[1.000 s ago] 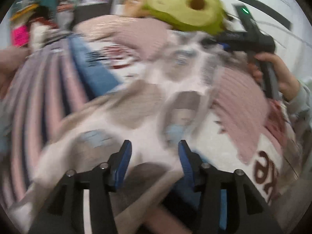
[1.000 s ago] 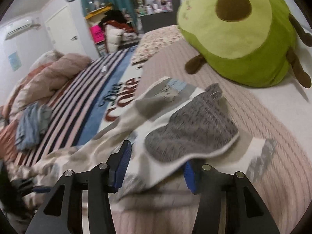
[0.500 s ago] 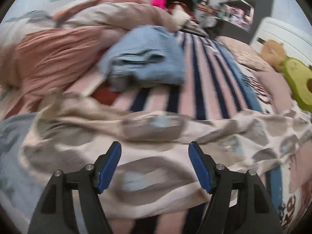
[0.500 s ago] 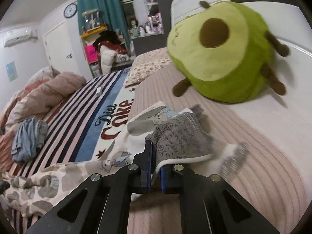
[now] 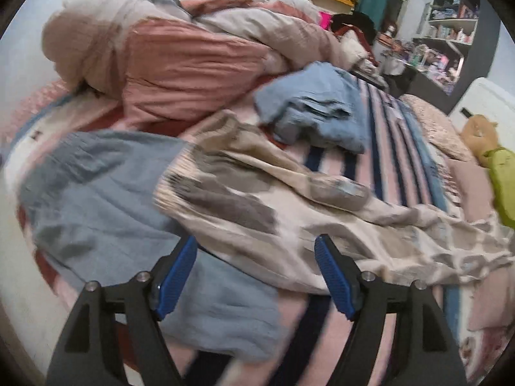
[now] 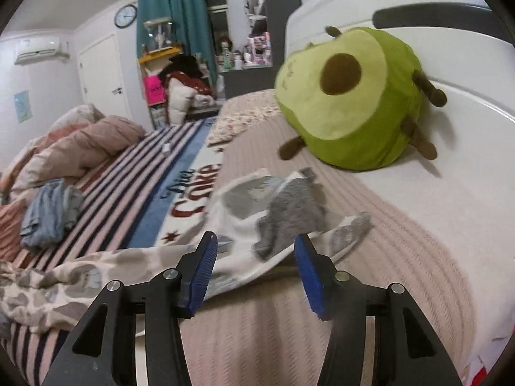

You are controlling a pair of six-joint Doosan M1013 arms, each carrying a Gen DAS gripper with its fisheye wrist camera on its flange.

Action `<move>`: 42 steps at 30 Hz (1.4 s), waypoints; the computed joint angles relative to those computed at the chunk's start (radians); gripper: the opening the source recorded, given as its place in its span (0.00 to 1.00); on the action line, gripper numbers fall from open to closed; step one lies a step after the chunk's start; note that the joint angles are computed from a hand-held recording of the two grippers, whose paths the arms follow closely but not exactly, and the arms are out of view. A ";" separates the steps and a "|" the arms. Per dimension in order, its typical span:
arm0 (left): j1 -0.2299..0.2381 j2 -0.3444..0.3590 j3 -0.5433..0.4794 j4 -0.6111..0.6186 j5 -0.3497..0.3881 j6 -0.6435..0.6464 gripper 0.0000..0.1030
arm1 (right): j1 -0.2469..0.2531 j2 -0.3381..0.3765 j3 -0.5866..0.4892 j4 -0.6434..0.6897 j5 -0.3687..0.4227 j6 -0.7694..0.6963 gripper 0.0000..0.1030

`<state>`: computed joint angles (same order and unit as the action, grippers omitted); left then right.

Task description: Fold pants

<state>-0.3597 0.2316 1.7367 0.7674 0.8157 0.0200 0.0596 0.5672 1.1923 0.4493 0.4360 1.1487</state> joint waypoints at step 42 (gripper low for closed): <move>0.153 -0.025 0.130 0.201 -0.296 -0.164 0.76 | 0.359 0.433 -0.611 0.045 0.662 -0.204 0.03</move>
<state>-0.2065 0.2068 1.8666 0.9685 0.5194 -0.1444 0.4187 1.0003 0.5813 0.4944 1.0977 0.9446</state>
